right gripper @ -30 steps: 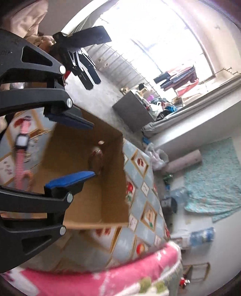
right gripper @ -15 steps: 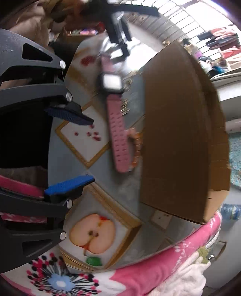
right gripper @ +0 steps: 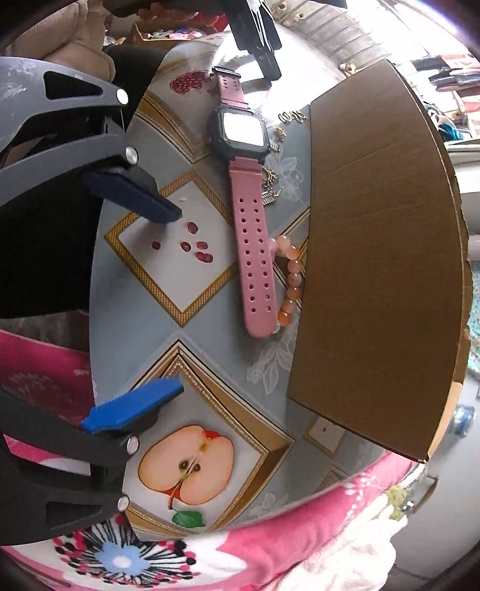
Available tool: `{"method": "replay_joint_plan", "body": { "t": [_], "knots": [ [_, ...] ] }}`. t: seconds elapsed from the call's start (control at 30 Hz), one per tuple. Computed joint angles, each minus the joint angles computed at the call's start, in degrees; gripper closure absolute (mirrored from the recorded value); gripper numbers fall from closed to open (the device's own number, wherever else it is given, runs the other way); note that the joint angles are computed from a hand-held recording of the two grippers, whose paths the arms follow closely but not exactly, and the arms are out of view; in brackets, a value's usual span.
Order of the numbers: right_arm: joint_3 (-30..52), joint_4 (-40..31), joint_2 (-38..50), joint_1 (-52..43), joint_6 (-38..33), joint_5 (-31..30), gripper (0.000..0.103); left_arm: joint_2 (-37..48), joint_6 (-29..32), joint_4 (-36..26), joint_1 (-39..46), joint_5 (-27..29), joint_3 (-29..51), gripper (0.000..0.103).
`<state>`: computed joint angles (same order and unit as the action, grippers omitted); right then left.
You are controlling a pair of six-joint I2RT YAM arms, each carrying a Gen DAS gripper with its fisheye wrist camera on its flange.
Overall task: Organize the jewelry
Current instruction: 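Withdraw the left gripper from the box back over the table, then grasp one pink strap end of the smartwatch with the left gripper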
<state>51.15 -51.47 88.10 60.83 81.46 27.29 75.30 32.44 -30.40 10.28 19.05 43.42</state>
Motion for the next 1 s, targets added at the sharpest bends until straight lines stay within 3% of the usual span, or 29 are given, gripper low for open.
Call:
{"method": "replay_joint_plan", "body": {
  "t": [0.27, 0.33, 0.37, 0.43, 0.57, 0.73, 0.83, 1.0],
  "knots": [
    [-3.3, 4.9, 0.3, -0.2, -1.7, 0.4, 0.008, -0.1, 2.9, -1.0, 1.3, 1.4, 0.3, 0.004],
    [-4.6, 5.6, -0.8, 0.9, -0.2, 1.1, 0.008, -1.5, 3.4, 0.5, 1.6, 1.3, -0.8, 0.006],
    [-4.5, 4.2, -1.2, 4.3, 4.3, 2.1, 0.008, -2.6, 4.4, 0.7, 2.0, 2.1, -1.4, 0.009],
    [-5.1, 1.2, -3.4, 6.4, 8.3, 4.9, 0.008, -4.8, 7.7, -1.3, 3.6, 6.2, -1.7, 0.014],
    [-5.1, -2.4, -7.1, 9.7, 12.3, 9.1, 0.009, -8.5, 20.3, -14.3, 6.7, 18.0, 0.5, 0.023],
    [-11.7, 6.7, -16.2, 9.1, 11.3, 8.9, 0.035, -10.1, 33.5, -26.6, 3.7, 22.4, 1.4, 0.03],
    [-16.4, 12.0, -22.1, 6.7, 10.9, 6.2, 0.044, -12.3, 34.2, -25.8, -0.3, 21.3, -0.6, 0.031],
    [-18.8, 15.5, -23.9, 6.6, 12.8, 4.8, 0.048, -11.1, 31.9, -20.7, -5.1, 18.2, -3.0, 0.046]
  ]
}}
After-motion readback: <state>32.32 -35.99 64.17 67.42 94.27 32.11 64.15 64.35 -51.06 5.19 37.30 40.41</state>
